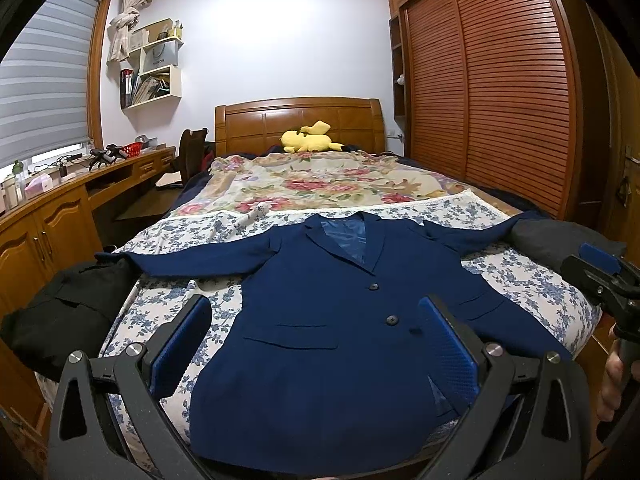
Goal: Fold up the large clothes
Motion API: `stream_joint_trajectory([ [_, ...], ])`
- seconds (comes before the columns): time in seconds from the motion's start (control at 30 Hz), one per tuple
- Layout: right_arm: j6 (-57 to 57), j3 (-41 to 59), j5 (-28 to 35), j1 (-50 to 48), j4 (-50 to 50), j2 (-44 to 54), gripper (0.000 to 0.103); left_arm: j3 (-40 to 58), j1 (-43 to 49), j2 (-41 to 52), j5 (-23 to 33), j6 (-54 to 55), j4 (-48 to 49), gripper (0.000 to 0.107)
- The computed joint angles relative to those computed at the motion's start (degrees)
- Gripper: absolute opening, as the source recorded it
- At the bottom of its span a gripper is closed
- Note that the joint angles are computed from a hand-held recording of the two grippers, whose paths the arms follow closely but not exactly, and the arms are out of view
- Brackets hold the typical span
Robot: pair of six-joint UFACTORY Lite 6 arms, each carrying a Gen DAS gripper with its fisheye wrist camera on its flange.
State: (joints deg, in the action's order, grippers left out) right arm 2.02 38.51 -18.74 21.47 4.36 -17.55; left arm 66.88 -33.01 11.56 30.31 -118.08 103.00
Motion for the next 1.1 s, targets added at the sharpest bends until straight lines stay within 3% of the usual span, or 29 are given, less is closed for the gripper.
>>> stream_joint_trajectory([
  [1.1, -3.02, -0.55, -0.72, 0.62, 2.82, -0.38, 0.103, 1.70, -3.39, -1.24, 2.78, 4.95, -4.90, 0.103],
])
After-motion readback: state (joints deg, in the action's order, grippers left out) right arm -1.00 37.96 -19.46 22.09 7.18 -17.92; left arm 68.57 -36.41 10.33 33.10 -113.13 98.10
